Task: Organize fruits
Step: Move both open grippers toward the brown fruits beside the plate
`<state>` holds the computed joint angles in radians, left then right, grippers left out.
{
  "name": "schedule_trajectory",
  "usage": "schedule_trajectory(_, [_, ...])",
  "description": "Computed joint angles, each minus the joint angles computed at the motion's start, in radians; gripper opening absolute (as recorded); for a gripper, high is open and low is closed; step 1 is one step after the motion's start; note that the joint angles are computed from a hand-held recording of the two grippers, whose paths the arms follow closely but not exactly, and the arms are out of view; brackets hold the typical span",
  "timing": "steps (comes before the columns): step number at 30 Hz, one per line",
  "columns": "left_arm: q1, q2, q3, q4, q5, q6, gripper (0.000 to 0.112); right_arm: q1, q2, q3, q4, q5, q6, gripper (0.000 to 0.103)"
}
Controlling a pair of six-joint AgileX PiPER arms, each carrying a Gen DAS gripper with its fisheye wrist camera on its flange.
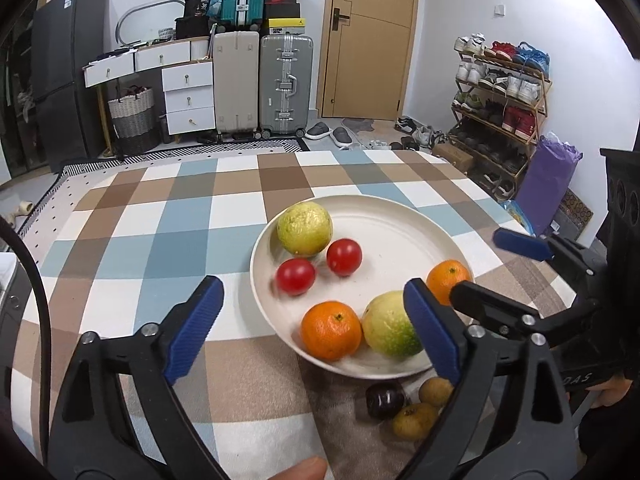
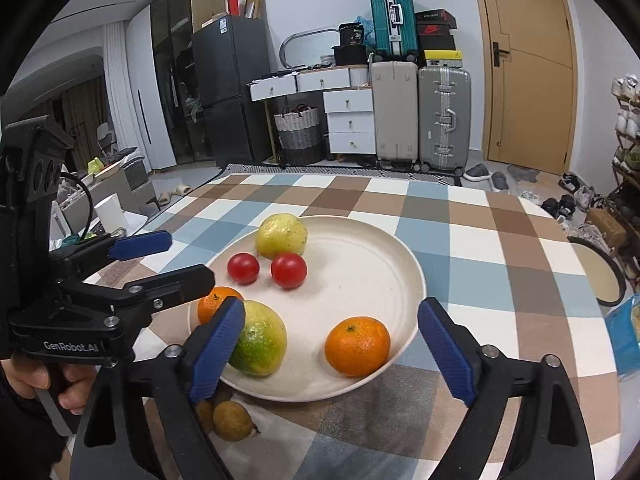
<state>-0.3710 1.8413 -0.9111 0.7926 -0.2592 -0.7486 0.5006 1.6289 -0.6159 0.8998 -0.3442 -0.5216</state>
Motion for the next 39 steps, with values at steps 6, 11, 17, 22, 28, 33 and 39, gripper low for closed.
schedule_trajectory(6, [0.013,-0.026,0.054,-0.046,-0.024,0.032,0.102,0.022,-0.032,0.030,0.047,-0.015,-0.015,0.103])
schedule_trajectory(11, [0.012,-0.046,0.096,-0.125,-0.033,0.117,0.102,0.059,-0.040,0.034,0.162,-0.021,-0.113,0.103])
schedule_trajectory(17, [0.032,-0.058,0.146,-0.154,-0.055,0.141,0.102,0.086,-0.039,0.039,0.200,-0.041,-0.152,0.103])
schedule_trajectory(22, [0.053,-0.088,0.199,-0.154,-0.077,0.149,0.102,0.095,-0.050,0.050,0.222,-0.049,-0.167,0.103])
schedule_trajectory(28, [0.071,-0.111,0.236,-0.121,-0.098,0.136,0.102,0.120,-0.063,0.062,0.278,-0.073,-0.207,0.103])
schedule_trajectory(33, [0.081,-0.122,0.255,-0.101,-0.105,0.123,0.102,0.104,-0.101,0.092,0.266,-0.048,-0.182,0.103])
schedule_trajectory(39, [0.086,-0.122,0.252,-0.032,-0.079,0.053,0.102,0.038,-0.106,0.087,0.160,0.067,-0.096,0.103])
